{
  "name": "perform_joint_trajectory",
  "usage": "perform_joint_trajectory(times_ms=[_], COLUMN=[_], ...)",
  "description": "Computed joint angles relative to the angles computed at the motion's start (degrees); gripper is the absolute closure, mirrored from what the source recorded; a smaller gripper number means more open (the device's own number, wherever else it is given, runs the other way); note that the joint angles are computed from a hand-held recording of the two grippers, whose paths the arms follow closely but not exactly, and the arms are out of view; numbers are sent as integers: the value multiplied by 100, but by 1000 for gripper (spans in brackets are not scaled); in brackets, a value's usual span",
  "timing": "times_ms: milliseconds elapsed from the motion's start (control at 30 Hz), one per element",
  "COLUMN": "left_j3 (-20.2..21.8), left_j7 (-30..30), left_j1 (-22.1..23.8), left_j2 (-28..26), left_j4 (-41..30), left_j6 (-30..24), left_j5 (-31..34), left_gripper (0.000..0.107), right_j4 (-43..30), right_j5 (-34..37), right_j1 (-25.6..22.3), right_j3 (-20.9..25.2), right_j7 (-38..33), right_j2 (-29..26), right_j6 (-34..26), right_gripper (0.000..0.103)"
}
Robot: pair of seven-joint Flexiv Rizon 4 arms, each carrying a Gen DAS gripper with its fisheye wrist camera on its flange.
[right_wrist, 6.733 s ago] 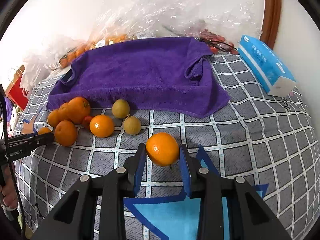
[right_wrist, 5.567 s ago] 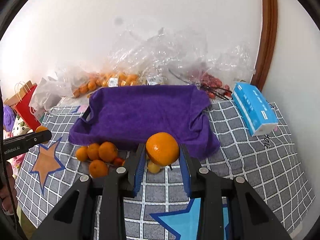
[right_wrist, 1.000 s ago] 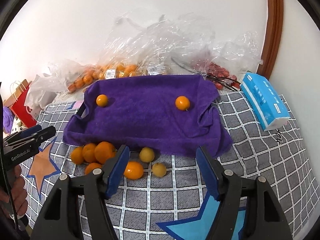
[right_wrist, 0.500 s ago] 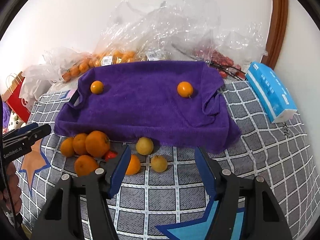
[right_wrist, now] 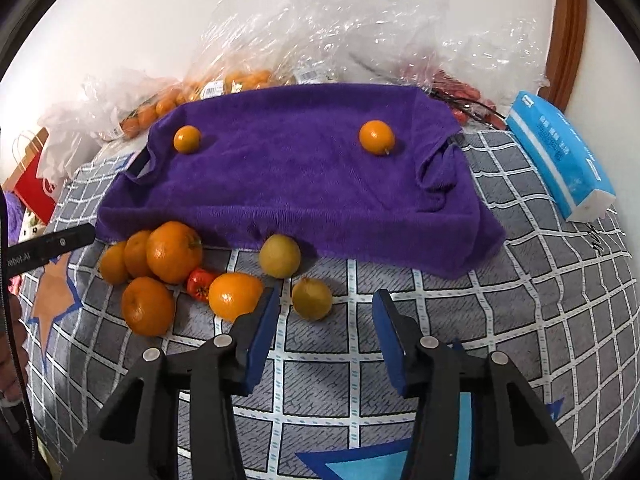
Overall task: Organize fruits
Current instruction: 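Withdraw both tools from the towel back toward the fruit row, then grasp a yellow-green fruit with the right tool while the left tool grasps an orange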
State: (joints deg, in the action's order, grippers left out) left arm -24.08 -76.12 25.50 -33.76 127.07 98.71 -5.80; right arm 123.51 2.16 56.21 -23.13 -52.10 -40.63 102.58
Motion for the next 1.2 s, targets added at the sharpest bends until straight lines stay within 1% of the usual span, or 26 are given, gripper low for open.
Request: perform_joint_trajectory(times_ms=[100, 233, 300, 333, 367, 433, 467, 533, 600, 667, 733, 800, 867, 1000, 1133, 1200], left_j3=[27, -180, -393, -538, -710, -991, -1022, -1043, -928, -812, -780, -779, -802, -625, -807, -770], left_j7=[41, 127, 163, 187, 219, 282, 288, 301, 319, 349, 408, 461, 492, 528, 556, 557], left_j1=[-18, 174, 356, 479, 623, 835, 839, 818, 690, 570, 544, 547, 550, 332, 502, 475], left_j2=[-9, -91, -158, -203, -260, -371, -385, -420, -401, -389, -391, -407, -442, -455, -548, -533], left_j4=[-13, 15, 37, 48, 59, 56, 50, 43, 22, 15, 39, 65, 62, 44, 34, 48], left_j6=[-65, -56, -64, -78, -104, -177, -201, -179, -216, -245, -266, -277, -301, -137, -120, -80], left_j5=[-1, 25, 53, 75, 102, 139, 134, 136, 138, 121, 114, 100, 73, 102, 184, 223], left_gripper=[44, 44, 44, 44, 44, 45, 46, 46, 48, 53, 58, 59, 63, 68, 76, 76], right_j4=[-91, -215, -234, -239, -254, -243, -219, -167, -104, -38, 8, 50, 89, 121, 172, 183], right_j5=[-73, -153, -111, -116, -163, -107, -76, -13, 69, 156, 235, 301, 363, 446, 499, 508], right_j1=[-249, -431, -299, -303, -454, -407, -361, -310, -289, -254, -231, -262, -296, -302, -229, -177], right_j3=[249, 413, 274, 277, 434, 391, 347, 301, 292, 267, 256, 303, 352, 386, 337, 291], right_j7=[-30, -72, -74, -113, -180, -216, -244, -310, -367, -425, -468, -500, -529, -547, -538, -518], right_j2=[-50, -170, -255, -270, -244, -232, -231, -215, -185, -150, -125, -95, -71, -42, -18, 0], right_j6=[8, 22, 63, 108, 157, 154, 182, 237, 302, 341, 365, 400, 440, 418, 373, 342], right_gripper=[61, 63, 71, 74, 79, 79, 79, 79, 79, 79, 79, 79, 79, 79, 79, 79])
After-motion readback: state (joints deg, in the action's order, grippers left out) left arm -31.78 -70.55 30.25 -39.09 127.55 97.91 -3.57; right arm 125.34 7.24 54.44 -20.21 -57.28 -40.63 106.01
